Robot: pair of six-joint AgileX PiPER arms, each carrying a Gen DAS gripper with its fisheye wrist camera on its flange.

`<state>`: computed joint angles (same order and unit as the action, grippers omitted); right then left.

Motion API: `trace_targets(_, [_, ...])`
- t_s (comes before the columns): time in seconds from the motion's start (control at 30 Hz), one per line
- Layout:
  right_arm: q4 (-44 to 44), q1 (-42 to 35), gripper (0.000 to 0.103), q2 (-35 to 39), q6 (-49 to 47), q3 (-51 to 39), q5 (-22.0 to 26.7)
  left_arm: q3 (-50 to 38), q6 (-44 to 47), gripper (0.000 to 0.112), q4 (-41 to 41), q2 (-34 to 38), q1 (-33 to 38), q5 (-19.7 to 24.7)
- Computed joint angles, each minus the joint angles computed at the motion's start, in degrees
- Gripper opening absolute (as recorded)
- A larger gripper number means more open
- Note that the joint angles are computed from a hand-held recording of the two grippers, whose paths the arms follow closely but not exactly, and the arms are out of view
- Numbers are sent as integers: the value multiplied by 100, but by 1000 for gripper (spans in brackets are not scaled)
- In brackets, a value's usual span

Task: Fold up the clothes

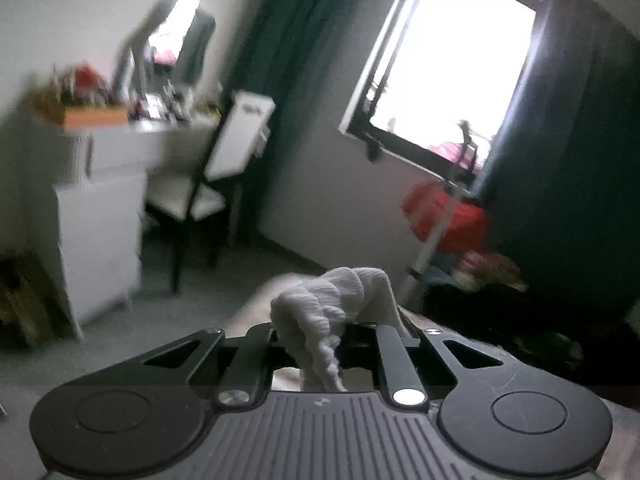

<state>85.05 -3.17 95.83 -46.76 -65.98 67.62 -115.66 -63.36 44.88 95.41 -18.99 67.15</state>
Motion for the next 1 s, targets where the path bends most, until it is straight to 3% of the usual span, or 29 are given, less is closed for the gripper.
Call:
trace_targets(0.1, [372,1072,12,565,185,-488,-584,-709,795,13,-176,425,717,56])
trace_targets(0.3, [-125,2205,13,1587,686,-1691,-1395,-92,1317,14,-1074,902,1873,-894])
trace_targets(0.4, [-708,2299,15,1774,978,-2047,-1306,636,1146,19,-1175,924,2059,-1541])
trace_targets(0.47, [-959,2262,18,1839,1052,-2219,-1130,1233,804,32,-925,769,2074,-2010])
trace_targets(0.5, [-1103,2188,30,1860,1077,-2325,-1039,1354,665,36,-796,739,2061,-2047])
trace_targets(0.53, [-1243,2126,37,1843,1068,-2400,-972,1367,659,43,-826,731,2057,-2030])
trace_targets(0.6, [-1441,2042,79,1585,903,-2359,-937,1399,721,52,-954,675,2049,-1997])
trace_targets(0.63, [-1450,1970,88,1430,692,-2221,-938,1370,776,57,-1001,629,1976,-1885])
trace_targets(0.73, [-1576,1649,87,935,188,-1854,-807,1362,713,67,-963,439,1634,-1473])
trace_targets(0.87, [-1853,922,87,160,-272,-1471,-573,1481,156,93,-142,60,682,-768])
trace_targets(1.0, [-1929,-121,87,-452,-762,-1389,-223,1461,-307,98,679,-181,-501,-86])
